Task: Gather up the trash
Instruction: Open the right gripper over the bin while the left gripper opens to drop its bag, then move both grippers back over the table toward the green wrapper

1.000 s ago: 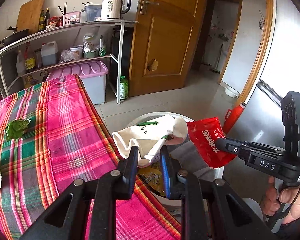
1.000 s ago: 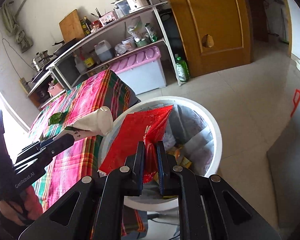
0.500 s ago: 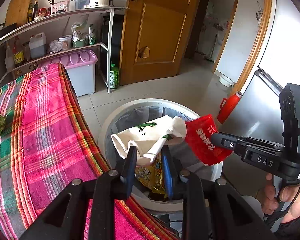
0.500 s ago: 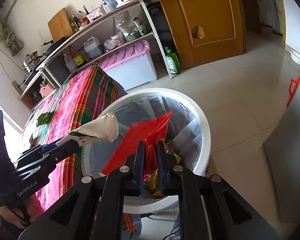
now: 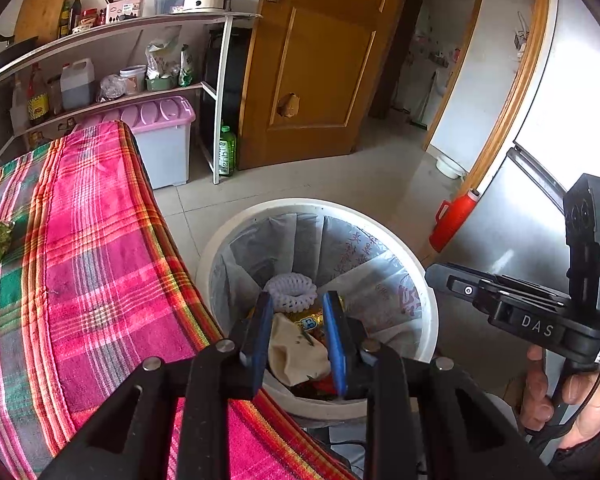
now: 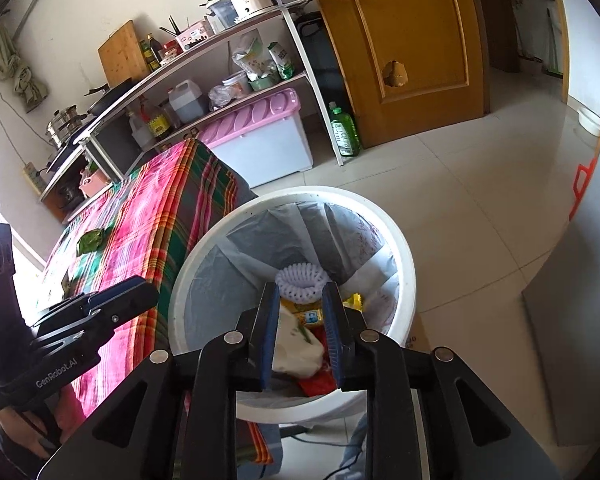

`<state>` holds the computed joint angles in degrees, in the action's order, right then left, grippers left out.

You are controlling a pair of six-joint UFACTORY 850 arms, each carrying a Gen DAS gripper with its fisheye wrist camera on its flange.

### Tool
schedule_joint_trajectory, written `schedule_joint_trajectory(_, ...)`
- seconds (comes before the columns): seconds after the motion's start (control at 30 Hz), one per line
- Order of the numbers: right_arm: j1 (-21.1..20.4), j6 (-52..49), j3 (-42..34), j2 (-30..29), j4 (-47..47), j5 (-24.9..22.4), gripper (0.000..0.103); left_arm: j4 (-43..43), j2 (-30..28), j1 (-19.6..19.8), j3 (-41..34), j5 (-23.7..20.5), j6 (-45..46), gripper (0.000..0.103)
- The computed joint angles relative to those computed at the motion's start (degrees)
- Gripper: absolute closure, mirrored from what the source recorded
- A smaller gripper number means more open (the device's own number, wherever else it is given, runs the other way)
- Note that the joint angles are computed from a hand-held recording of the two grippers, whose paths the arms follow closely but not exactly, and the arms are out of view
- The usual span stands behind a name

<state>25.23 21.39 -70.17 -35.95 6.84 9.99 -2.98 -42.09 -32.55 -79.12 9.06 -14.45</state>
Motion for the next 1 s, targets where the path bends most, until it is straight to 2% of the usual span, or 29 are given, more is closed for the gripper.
schedule_joint_trajectory(0.27,2.1,-7.3,1.4,2.5,5.9,1.9,0.080,-8.0,4.7,0.2,6.3,5.0,6.7,0.076)
schedule_joint_trajectory(0.4,3.4,-8.3,1.5,3.3,5.8,2.5,0.079,-11.7,7.3,0.5,9.7,7.2,9.2,0.076)
schedule_joint_trajectory(0.57,5.1,-7.7,1.0,3.6,3.9,2.9,0.068,-16.1,10.6,1.1,14.3,10.3,12.2,0.076)
schedule_joint_trajectory(1.0,8.8,-6.4,-3.0,1.6,0.5,1.7,0.059,-24.7,17.0,4.1,23.9,15.7,15.9,0.075)
